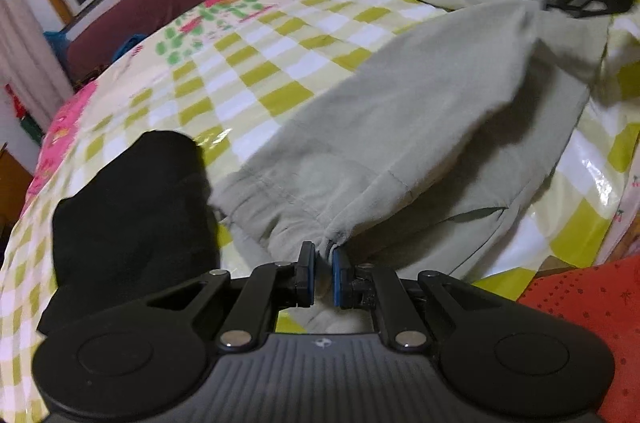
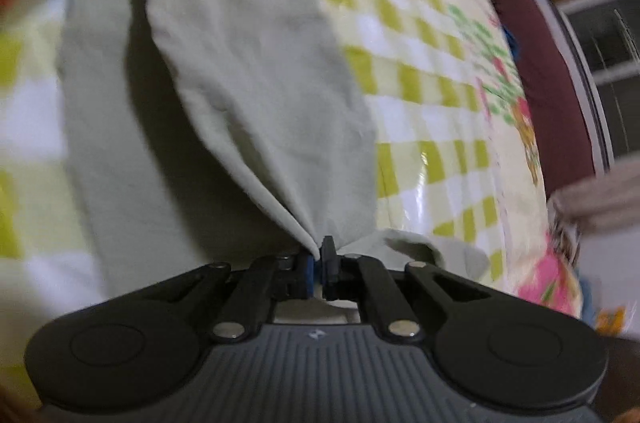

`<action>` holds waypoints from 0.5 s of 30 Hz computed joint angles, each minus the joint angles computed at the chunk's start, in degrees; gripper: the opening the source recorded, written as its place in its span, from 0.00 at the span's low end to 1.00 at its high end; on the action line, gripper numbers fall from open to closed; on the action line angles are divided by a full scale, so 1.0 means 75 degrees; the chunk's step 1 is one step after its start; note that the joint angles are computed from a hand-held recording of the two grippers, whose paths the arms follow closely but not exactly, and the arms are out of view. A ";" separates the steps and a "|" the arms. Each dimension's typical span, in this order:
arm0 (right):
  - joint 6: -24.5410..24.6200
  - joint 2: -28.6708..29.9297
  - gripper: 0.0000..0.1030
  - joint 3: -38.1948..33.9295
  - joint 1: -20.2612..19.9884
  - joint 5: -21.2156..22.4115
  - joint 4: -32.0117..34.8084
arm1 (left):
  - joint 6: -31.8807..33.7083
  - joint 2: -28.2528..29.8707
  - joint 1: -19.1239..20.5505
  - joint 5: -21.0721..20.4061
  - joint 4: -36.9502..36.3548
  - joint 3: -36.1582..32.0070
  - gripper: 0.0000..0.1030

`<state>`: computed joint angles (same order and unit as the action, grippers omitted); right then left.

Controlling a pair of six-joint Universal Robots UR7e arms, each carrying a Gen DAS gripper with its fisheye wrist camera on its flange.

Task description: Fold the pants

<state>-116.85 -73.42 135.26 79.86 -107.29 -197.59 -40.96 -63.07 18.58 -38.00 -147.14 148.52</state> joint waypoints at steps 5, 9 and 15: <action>0.0390 -0.0349 0.03 0.0802 -0.0650 0.0223 -0.0095 | -0.0422 0.0340 -0.0043 -0.0540 0.0089 0.0103 0.24; 0.0048 0.0543 0.03 0.0986 -0.1139 0.0398 -0.1252 | -0.0660 0.0819 -0.0028 -0.0729 0.0539 0.0010 0.24; 0.0926 -0.0032 0.04 0.0708 -0.0897 0.0462 -0.0352 | -0.1397 0.0635 -0.0648 0.0156 0.1204 0.0055 0.37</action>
